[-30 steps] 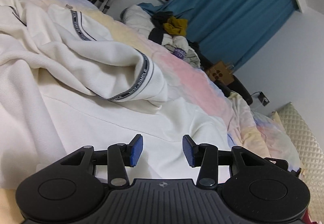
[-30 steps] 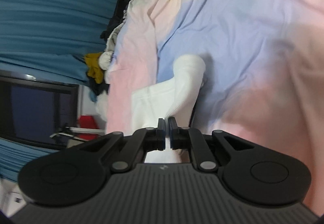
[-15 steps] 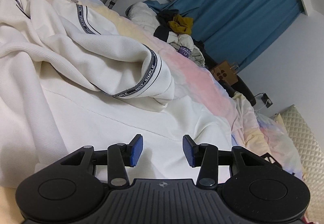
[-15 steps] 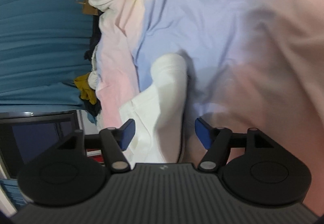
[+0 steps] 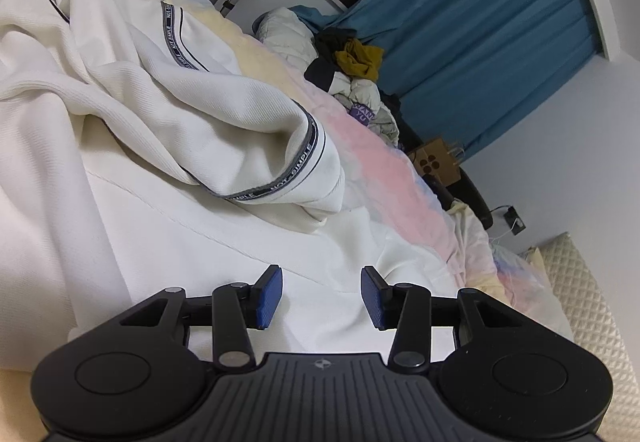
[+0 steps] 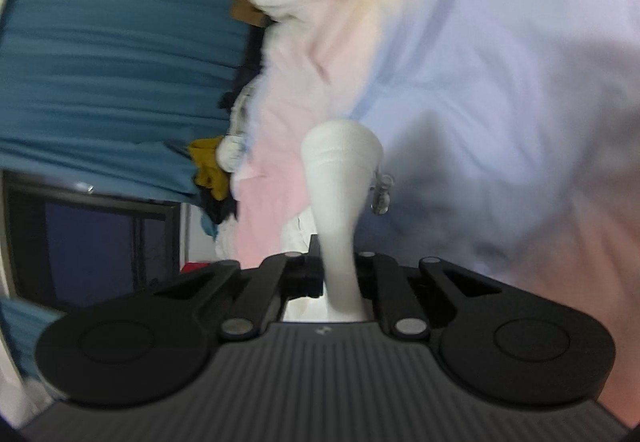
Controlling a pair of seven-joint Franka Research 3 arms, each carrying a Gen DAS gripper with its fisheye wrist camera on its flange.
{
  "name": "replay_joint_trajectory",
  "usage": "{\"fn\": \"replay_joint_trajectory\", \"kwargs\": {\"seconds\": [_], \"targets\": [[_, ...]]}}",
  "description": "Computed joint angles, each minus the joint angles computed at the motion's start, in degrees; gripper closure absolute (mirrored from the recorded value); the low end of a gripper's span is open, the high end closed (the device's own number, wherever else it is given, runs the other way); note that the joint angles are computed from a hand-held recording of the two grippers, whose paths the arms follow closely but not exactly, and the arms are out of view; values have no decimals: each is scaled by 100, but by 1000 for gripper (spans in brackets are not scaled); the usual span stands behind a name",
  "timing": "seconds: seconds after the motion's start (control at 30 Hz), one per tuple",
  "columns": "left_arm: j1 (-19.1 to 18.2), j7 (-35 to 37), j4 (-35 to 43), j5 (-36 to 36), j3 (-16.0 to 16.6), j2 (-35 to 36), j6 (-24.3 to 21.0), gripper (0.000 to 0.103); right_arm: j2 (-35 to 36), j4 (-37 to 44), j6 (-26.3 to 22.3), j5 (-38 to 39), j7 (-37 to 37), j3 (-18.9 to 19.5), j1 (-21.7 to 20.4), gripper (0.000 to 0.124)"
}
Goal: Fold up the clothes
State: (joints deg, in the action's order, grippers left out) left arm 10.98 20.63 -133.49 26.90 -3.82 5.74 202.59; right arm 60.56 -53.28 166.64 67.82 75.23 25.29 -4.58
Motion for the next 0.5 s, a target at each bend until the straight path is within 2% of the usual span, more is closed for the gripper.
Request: {"fn": "replay_joint_trajectory", "kwargs": {"seconds": [0.07, 0.13, 0.17, 0.2, 0.23, 0.27, 0.33, 0.43, 0.47, 0.5], "targets": [[-42, 82, -26, -133, 22, -9, 32, 58, 54, 143, 357, 485, -1129, 556, -195, 116], [-99, 205, -69, -315, 50, -35, 65, 58, 120, 341, 726, 1600, -2934, 1217, -447, 116], [-125, 268, -92, -408, 62, -50, 81, 58, 96, 404, 829, 2086, -3556, 1305, -496, 116], [-130, 290, -111, -456, 69, -62, 99, 58, 39, 399, 911, 2362, -3776, 1194, -473, 116], [-143, 323, -128, -523, 77, -71, 115, 58, -43, 356, 965, 2434, -3593, 882, -359, 116], [-172, 391, -143, -631, 88, -79, 120, 58, -143, 289, 978, 2262, -3010, 382, -150, 116], [-220, 513, -172, -835, 107, -97, 135, 58, -312, -92, 947, 1295, -1019, -619, 255, 116], [-293, 711, -224, -1162, 126, -143, 151, 58, -548, -831, 288, -339, 1994, -2115, 825, 116], [-306, 754, -242, -1232, 128, -160, 159, 58, -548, -939, 20, -964, 2898, -2410, 917, 116], [-343, 864, -257, -1359, 134, -188, 128, 57, -547, -1006, -188, -1322, 3400, -2504, 912, 116]]}}
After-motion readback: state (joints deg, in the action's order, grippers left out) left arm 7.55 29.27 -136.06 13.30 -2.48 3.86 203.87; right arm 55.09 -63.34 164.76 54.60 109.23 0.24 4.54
